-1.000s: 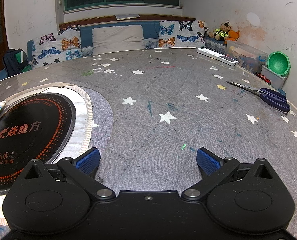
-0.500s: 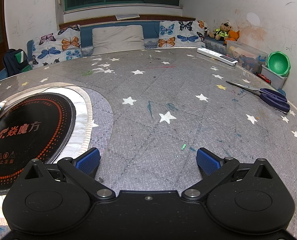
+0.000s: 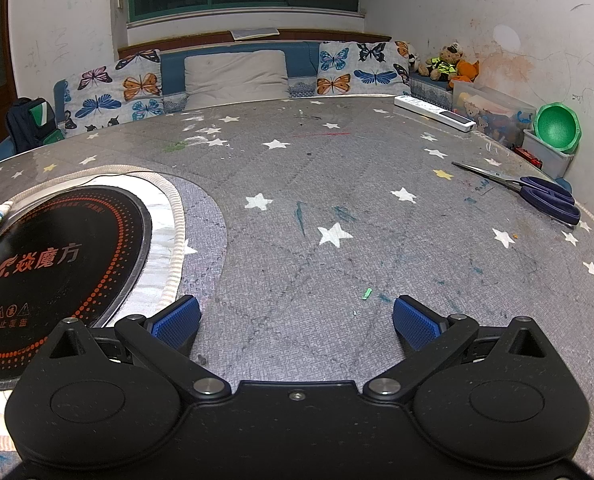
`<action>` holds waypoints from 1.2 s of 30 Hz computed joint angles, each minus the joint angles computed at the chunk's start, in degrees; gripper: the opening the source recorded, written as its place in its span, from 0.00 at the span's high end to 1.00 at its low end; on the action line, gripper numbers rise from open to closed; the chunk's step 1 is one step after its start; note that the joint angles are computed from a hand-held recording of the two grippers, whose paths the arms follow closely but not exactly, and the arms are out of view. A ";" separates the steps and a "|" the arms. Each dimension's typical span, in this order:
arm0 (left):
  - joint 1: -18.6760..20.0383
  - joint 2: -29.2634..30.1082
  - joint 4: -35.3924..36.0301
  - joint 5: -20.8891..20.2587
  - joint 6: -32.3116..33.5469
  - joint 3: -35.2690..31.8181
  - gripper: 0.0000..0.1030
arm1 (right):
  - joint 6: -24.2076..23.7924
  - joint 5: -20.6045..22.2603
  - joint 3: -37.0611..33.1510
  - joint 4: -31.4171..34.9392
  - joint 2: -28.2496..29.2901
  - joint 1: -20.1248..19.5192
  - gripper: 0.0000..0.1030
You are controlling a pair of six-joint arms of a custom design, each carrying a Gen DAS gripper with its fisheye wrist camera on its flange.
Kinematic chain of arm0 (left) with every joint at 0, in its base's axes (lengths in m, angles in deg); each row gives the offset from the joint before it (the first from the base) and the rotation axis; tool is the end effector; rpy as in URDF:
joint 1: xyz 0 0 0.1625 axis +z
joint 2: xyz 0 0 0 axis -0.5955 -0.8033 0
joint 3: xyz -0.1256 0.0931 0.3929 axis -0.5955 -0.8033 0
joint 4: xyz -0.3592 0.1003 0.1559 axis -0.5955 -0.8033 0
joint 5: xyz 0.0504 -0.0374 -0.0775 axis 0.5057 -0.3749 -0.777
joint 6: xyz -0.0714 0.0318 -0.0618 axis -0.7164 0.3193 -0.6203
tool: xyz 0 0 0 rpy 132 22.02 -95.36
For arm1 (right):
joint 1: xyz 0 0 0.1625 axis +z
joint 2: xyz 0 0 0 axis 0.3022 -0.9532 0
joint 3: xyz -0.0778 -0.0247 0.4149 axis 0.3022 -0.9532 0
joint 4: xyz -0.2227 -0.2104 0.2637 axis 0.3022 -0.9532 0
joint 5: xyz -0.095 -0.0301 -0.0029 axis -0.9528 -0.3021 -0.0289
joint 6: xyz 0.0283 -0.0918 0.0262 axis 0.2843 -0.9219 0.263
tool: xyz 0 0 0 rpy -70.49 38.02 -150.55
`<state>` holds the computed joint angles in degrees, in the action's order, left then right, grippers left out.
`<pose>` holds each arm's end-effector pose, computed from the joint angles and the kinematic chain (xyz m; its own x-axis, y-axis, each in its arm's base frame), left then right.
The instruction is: Fold clothes
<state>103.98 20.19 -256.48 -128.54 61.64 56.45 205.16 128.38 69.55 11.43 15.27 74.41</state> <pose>-0.0595 -0.6631 0.2047 -0.6997 0.0776 -0.7102 0.5976 0.6083 -0.5223 0.0712 -0.5181 0.1834 -0.5513 0.6303 0.5466 -0.2848 0.4736 -0.8334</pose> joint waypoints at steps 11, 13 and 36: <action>-0.02 0.06 0.04 0.17 -0.06 -0.05 0.02 | 0.00 0.01 -0.04 -0.01 0.05 0.01 0.00; -0.02 0.04 0.10 0.19 -0.10 -0.06 0.02 | -0.01 0.01 -0.03 -0.01 0.03 0.01 0.00; -0.01 -0.02 0.36 0.08 -0.19 -0.07 0.01 | -0.01 -0.01 0.02 -0.02 -0.01 -0.01 0.00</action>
